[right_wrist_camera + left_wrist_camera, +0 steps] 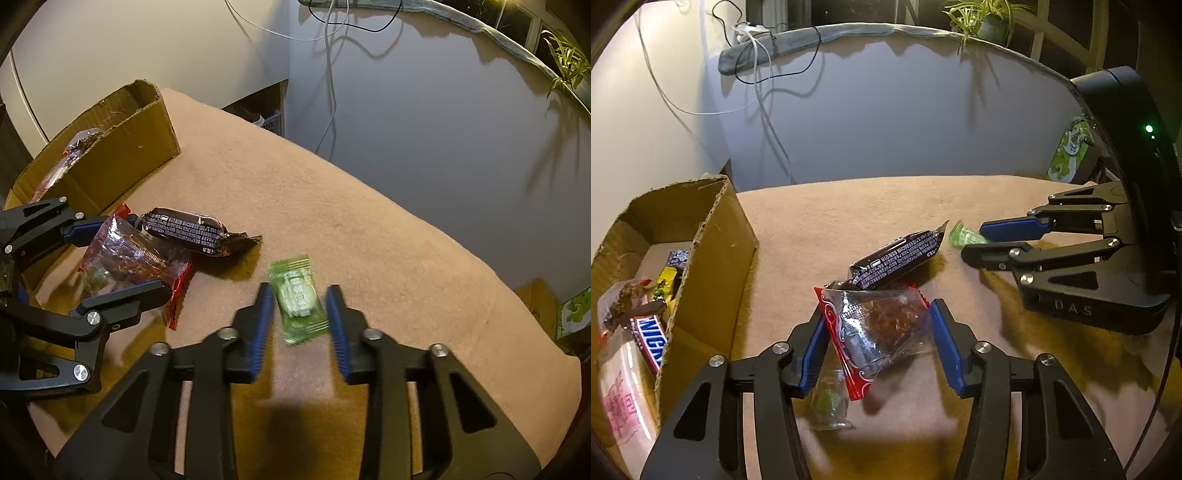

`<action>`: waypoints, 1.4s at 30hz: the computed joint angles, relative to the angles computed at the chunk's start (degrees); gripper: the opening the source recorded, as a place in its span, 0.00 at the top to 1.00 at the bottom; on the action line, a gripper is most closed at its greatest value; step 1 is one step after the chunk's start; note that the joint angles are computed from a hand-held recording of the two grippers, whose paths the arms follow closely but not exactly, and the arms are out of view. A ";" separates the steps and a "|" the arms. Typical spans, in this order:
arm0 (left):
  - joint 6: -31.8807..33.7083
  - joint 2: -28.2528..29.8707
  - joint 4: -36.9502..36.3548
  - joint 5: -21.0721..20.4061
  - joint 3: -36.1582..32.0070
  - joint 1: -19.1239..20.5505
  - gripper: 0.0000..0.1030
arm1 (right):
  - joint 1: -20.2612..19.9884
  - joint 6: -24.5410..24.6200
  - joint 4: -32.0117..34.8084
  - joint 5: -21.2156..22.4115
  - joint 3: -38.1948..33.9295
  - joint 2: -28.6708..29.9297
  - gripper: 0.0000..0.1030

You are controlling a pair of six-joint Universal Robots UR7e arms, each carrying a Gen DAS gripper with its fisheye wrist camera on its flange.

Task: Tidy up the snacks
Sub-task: 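Grasp the green candy with the right gripper while the left grasps the red pastry bag, then carry both snacks over the box and lower them toward it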

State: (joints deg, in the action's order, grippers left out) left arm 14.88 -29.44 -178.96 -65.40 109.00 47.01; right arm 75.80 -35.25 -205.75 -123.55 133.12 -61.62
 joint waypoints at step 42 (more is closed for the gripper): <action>-0.57 -18.46 -6.74 -5.30 12.73 3.12 0.51 | 18.31 9.45 -3.06 -4.26 1.44 1.80 0.79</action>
State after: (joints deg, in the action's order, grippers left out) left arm 14.30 -47.91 -185.70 -70.70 121.73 50.13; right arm 94.11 -25.80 -208.81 -127.81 134.56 -59.82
